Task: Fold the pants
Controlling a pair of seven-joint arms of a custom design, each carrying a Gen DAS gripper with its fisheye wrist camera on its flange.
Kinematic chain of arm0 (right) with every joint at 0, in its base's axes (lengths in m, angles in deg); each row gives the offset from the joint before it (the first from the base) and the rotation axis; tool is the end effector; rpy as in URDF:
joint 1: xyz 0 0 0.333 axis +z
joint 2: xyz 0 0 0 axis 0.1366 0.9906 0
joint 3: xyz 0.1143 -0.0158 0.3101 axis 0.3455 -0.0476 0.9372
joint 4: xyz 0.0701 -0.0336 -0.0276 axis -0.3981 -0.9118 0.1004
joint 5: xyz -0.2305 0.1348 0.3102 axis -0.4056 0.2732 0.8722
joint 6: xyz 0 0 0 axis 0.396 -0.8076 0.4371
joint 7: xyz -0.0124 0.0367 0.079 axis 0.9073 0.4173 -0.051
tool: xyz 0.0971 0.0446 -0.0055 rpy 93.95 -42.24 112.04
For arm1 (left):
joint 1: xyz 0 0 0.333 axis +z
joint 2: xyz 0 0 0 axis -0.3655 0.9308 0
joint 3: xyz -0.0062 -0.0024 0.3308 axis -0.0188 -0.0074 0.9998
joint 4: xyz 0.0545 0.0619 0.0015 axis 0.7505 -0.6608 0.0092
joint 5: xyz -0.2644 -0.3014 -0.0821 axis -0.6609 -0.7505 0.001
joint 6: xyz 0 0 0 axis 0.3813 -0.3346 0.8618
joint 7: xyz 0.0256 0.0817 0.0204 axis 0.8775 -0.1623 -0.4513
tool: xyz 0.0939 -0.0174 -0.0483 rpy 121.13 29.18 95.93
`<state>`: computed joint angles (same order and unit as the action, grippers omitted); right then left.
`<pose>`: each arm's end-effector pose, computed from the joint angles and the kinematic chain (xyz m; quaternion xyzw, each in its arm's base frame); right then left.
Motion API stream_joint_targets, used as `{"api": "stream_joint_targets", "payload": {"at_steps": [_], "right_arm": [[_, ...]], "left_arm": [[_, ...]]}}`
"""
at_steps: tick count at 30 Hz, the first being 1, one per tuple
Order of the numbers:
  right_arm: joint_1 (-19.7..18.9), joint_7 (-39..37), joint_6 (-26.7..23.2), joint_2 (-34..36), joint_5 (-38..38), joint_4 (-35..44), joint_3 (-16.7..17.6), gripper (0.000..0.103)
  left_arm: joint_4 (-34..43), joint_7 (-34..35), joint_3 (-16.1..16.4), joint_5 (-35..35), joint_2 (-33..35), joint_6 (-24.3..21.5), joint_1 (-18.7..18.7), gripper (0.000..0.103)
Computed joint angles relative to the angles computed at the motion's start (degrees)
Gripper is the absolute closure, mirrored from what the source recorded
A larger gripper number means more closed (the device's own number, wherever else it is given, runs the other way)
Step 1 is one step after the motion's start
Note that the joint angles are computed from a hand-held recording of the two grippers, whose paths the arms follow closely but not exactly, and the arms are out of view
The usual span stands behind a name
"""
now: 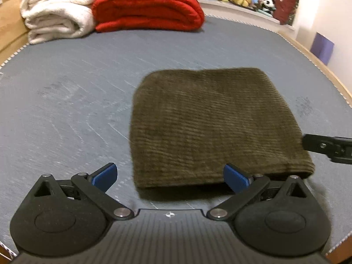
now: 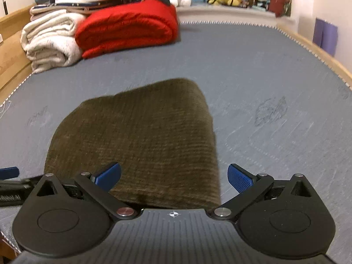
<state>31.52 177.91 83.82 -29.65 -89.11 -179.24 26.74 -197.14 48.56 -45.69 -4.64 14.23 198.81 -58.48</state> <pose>0.4369 0.3228 0.4864 -0.6496 0.6711 -0.1992 0.2967 0.3874 -0.5275 0.4284 -0.6612 0.6630 -0.2651 0.2302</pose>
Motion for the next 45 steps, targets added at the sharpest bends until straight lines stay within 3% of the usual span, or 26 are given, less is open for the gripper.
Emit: {"api": "stream_joint_targets", "payload": {"at_steps": [8,45], "right_arm": [[1.28,-2.6,-0.3,0.74,2.75,1.1,0.08,0.001],[1.59,-0.39,-1.43,0.0,-2.5,1.31,1.16,0.001]], "left_arm": [[0.71,-1.17,0.25,0.04,1.01,-0.06,-0.43,0.0],[-0.17,-1.06,-0.13,0.95,0.23,-0.16,-0.76,0.0]]}}
